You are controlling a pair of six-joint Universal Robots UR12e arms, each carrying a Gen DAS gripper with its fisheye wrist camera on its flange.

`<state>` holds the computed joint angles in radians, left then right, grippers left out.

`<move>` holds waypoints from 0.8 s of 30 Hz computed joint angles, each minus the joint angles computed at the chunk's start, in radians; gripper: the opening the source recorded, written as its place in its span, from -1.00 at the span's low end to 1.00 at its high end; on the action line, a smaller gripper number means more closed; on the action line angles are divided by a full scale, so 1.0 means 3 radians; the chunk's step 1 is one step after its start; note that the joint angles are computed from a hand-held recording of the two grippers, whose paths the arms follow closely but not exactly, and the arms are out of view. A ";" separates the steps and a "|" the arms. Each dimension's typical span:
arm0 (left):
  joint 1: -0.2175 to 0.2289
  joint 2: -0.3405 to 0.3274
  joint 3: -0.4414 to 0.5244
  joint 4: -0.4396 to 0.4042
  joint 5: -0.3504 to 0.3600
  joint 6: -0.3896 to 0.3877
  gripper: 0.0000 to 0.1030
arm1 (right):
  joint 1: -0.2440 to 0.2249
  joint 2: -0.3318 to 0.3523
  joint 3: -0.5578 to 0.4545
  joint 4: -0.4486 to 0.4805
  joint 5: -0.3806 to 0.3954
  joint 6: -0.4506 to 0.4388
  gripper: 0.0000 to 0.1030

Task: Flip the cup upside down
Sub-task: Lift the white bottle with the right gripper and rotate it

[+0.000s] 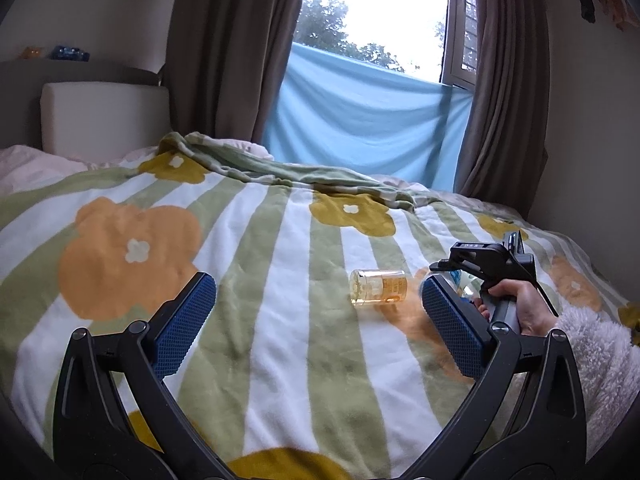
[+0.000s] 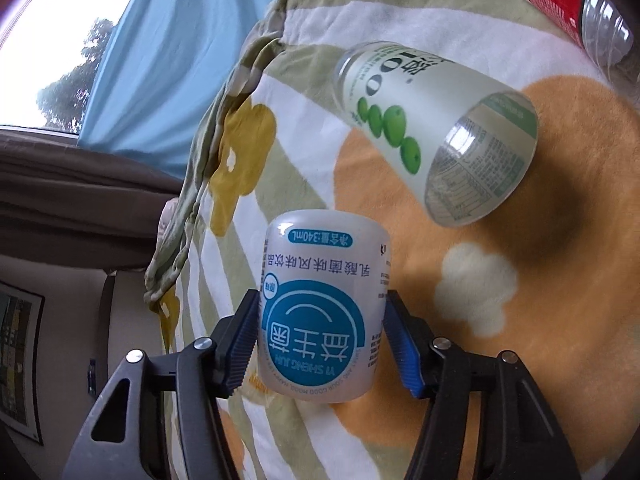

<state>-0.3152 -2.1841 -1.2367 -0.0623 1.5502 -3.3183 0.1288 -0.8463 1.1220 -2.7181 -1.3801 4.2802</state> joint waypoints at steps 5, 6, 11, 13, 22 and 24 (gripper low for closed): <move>-0.0030 0.0087 -0.0083 0.0013 -0.0022 0.0009 0.99 | 0.0041 -0.0271 0.0218 0.0310 0.0117 -0.0813 0.09; -0.0046 0.0102 -0.0097 0.0029 0.0019 0.0022 0.99 | 0.0049 -0.0330 0.0264 0.0407 0.0126 -0.0996 0.09; -0.0116 0.0170 -0.0150 0.0060 0.0116 0.0046 0.99 | 0.0098 -0.0576 0.0467 0.1003 0.0134 -0.1781 0.09; -0.0134 0.0190 -0.0162 0.0026 0.0114 0.0039 0.99 | 0.0123 -0.0641 0.0520 0.1210 0.0030 -0.2060 0.09; -0.0198 0.0293 -0.0267 0.0055 0.0198 -0.0069 0.99 | 0.0248 -0.0723 0.0625 0.1466 -0.0475 -0.2910 0.09; -0.0210 0.0309 -0.0277 0.0013 0.0236 -0.0036 0.99 | 0.0252 -0.0696 0.0604 0.1502 -0.0500 -0.2941 0.09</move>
<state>-0.3783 -2.0913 -1.3198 -0.0584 1.6210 -3.3292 0.2043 -1.0550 1.3031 -2.2675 -1.5302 3.3979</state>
